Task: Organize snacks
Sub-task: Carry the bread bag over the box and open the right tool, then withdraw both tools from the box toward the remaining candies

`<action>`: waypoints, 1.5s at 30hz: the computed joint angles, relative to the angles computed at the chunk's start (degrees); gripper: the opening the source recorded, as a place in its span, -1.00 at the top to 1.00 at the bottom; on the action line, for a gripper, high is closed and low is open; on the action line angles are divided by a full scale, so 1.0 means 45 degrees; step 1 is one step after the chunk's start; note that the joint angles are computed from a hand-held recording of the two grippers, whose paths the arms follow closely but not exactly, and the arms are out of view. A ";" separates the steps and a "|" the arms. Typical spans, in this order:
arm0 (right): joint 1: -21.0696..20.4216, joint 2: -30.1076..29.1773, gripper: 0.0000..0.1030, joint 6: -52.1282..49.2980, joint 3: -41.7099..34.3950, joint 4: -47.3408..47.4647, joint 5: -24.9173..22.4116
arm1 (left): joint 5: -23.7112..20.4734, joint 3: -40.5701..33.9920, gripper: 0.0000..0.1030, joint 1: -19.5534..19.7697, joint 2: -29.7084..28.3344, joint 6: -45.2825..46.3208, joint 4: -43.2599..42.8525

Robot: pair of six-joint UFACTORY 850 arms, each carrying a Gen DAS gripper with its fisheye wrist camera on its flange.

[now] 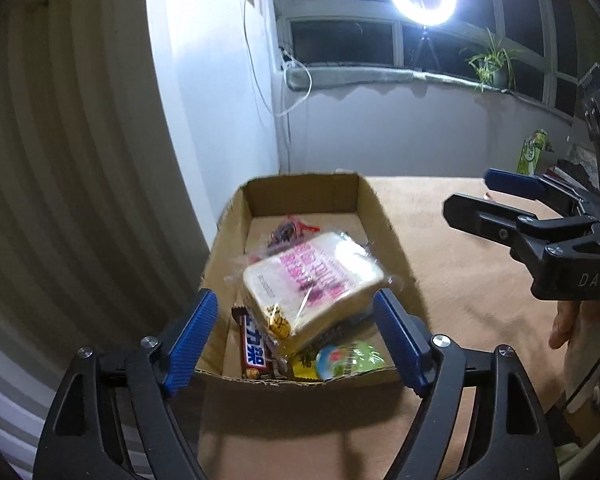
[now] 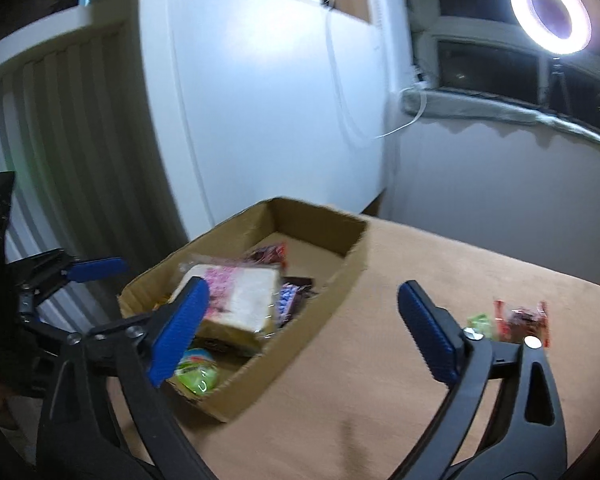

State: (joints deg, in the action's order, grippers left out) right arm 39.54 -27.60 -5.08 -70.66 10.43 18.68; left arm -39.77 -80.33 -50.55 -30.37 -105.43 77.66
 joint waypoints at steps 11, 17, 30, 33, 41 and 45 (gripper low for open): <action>0.0011 0.1043 -1.00 -0.0359 0.1036 0.0490 0.0476 | -0.0737 -0.0692 -0.56 -0.0382 -0.0142 0.0552 0.0071; -0.0194 0.1526 -1.00 -0.0335 0.1611 0.0509 0.0561 | -0.0910 -0.1353 -0.56 -0.0601 -0.0512 0.1214 -0.0223; -0.1523 0.1998 -1.00 0.1468 0.2536 -0.1019 0.0727 | -0.0014 -0.4164 -0.56 -0.0679 -0.2355 0.3364 -0.1569; -0.2027 0.2014 -1.00 0.1889 0.2684 -0.1329 0.0682 | 0.0426 -0.5342 -0.56 -0.0589 -0.3177 0.4213 -0.2283; -0.3302 0.1700 -1.00 0.2779 0.2518 -0.2398 0.0132 | 0.1556 -0.8465 -0.56 -0.0286 -0.5298 0.6935 -0.5133; -0.3898 0.1226 -1.00 0.3518 0.1905 -0.3679 -0.0615 | 0.1950 -1.0339 -0.56 -0.0021 -0.6584 0.8569 -0.7205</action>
